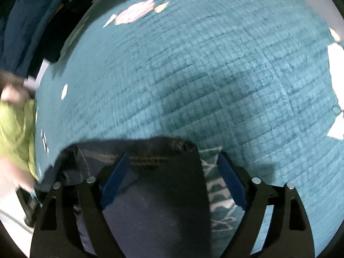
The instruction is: Fold large clothes
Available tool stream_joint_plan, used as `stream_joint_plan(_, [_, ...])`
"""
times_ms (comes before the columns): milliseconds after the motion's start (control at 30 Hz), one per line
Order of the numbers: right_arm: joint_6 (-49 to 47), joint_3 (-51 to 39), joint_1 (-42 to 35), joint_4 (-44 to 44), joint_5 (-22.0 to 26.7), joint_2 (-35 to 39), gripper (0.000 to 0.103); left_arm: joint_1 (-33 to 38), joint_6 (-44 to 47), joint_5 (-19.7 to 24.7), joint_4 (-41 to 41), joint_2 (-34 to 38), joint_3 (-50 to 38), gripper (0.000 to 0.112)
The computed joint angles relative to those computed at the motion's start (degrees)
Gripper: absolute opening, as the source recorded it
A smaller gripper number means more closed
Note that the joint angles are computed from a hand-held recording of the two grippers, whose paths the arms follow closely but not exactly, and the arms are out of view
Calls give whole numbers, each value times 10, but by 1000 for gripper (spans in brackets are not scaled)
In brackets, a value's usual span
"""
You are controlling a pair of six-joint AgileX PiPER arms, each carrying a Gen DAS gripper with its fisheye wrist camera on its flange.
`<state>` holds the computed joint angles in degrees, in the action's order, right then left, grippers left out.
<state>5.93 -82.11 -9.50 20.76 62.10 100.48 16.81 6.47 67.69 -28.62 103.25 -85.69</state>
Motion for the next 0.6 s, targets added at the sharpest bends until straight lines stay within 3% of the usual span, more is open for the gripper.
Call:
stream_joint_plan(67, [40,-23,64,-115,13,8,58,-16,-26,-9,30,3,-5,34])
stream_joint_plan(100, [42,-22,89,-149,9,-1,41,-21,-31,-12,38,0,-5,32])
stream_joint_plan(200, [76,-14,89,-161,7,-19,23,-37,-36,-21,52,-15,1,20])
stream_joint_plan(367, [57,34,72,-146,-19,-76,11,-19,-28,-9,26,-43,5,14])
stream_joint_plan(600, [49,41,81,-122,-13,-153,10,-33,-22,15,40,-115,-4,13])
